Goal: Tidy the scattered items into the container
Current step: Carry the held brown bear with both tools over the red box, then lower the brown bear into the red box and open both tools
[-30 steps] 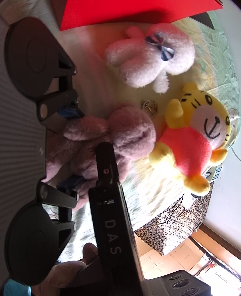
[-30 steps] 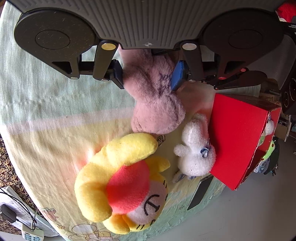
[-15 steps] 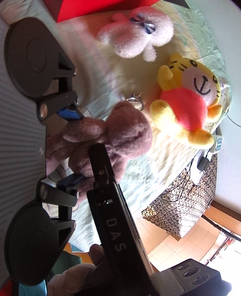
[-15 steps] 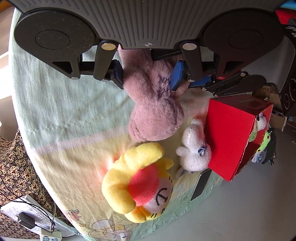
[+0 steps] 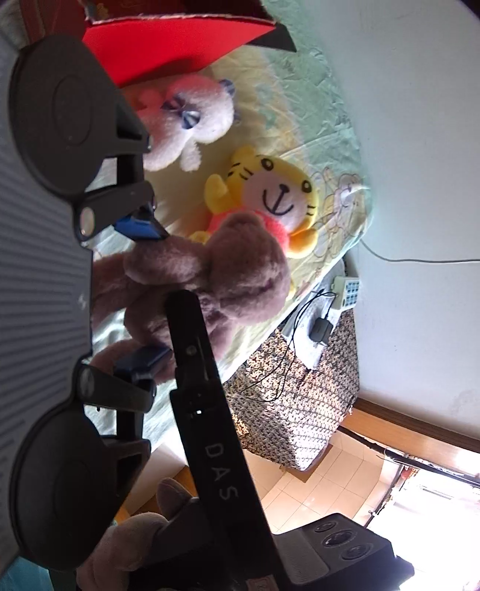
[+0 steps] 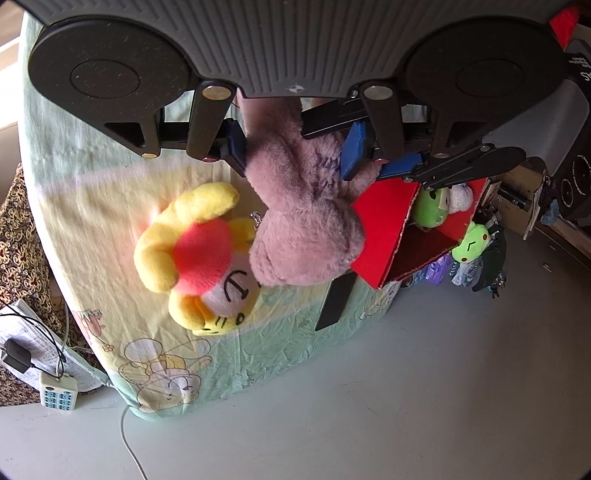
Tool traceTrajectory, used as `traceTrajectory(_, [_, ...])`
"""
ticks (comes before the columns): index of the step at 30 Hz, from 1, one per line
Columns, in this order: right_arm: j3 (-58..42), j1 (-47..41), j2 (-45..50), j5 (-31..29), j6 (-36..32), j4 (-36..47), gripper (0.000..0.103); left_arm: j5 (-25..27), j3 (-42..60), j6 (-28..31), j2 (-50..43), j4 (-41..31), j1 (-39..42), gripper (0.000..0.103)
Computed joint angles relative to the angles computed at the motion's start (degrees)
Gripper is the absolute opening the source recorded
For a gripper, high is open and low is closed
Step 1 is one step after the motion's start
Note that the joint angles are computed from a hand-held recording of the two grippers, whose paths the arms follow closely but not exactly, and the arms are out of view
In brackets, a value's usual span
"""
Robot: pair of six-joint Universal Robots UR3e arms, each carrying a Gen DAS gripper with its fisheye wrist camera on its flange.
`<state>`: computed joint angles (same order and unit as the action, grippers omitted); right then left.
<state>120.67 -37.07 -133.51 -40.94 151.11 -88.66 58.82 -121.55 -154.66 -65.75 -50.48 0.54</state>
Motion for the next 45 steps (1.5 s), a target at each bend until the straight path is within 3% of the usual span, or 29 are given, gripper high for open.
traceTrajectory(8, [-3.31,20.96,17.86,-5.21,26.07,-38.26,0.056,-7.50,5.54,9.35,6.40,-10.37,14.09,0.057])
traceTrajectory(17, [-17.25,41.55,39.69,-17.41,43.98,-60.05,0.056,-16.43,14.12,28.68,7.26,-29.88,34.48,0.057])
traceTrajectory(26, [-33.03,53.95,56.25,-27.14,52.31,-63.21,0.056,-18.85,23.41,40.27,-1.92,-37.80,45.22,0.057])
traceTrajectory(36, [-43.91,60.31,67.65,-34.25,55.97,-57.64,0.055,-14.48,26.30,43.93,-13.86,-35.46,47.06,0.057])
traceTrajectory(45, [-55.79,64.26,74.18,-41.32,54.19,-45.79,0.055,-10.73,25.88,43.25,-21.67,-31.28,45.36,0.057])
